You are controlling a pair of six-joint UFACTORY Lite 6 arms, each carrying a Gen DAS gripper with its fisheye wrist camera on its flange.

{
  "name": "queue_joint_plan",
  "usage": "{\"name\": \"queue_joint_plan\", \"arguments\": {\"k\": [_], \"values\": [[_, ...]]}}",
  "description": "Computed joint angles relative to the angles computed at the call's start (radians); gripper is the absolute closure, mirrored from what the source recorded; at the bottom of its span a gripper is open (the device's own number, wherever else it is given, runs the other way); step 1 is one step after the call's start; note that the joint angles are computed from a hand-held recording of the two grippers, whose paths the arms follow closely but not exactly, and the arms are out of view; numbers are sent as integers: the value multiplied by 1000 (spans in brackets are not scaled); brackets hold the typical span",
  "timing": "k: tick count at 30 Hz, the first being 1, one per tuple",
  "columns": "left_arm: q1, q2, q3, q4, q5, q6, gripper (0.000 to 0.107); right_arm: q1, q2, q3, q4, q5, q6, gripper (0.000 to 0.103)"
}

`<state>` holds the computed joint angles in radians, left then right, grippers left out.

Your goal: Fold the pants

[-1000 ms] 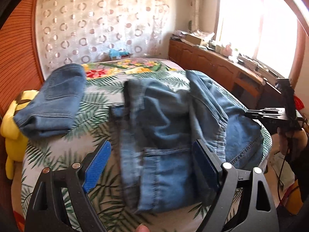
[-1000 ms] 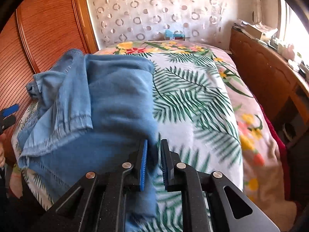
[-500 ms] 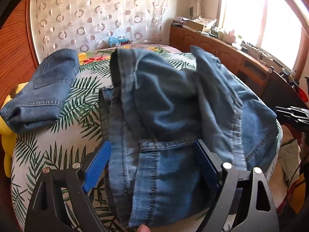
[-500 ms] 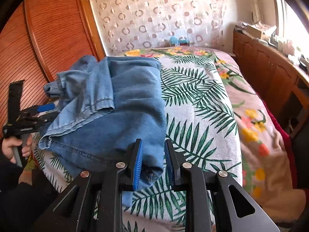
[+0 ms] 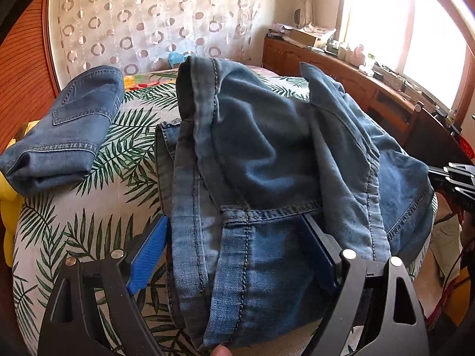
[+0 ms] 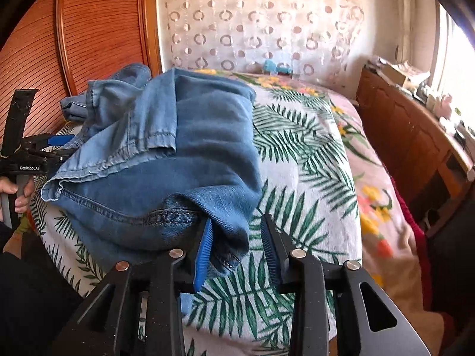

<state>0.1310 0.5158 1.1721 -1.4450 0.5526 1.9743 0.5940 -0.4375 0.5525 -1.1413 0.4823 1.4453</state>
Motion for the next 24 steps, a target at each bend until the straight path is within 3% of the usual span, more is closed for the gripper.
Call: {"name": "queue_joint_plan", "arguments": {"k": [3, 8, 12, 16, 22, 24], "values": [[-4, 6, 5, 3, -7, -4, 20, 47, -108, -66, 2, 33, 21, 103], [-3, 16, 14, 6, -8, -15, 20, 230, -311, -169, 104, 197, 20, 103], [3, -2, 1, 7, 0, -14, 20, 165, -265, -198, 98, 133, 35, 103], [24, -84, -61, -13, 37, 28, 20, 79, -322, -204, 116, 67, -3, 102], [-16, -222, -146, -26, 84, 46, 20, 203, -288, -162, 18, 228, 112, 88], [-41, -246, -159, -19, 106, 35, 23, 228, -278, -158, -9, 263, 154, 76]]}}
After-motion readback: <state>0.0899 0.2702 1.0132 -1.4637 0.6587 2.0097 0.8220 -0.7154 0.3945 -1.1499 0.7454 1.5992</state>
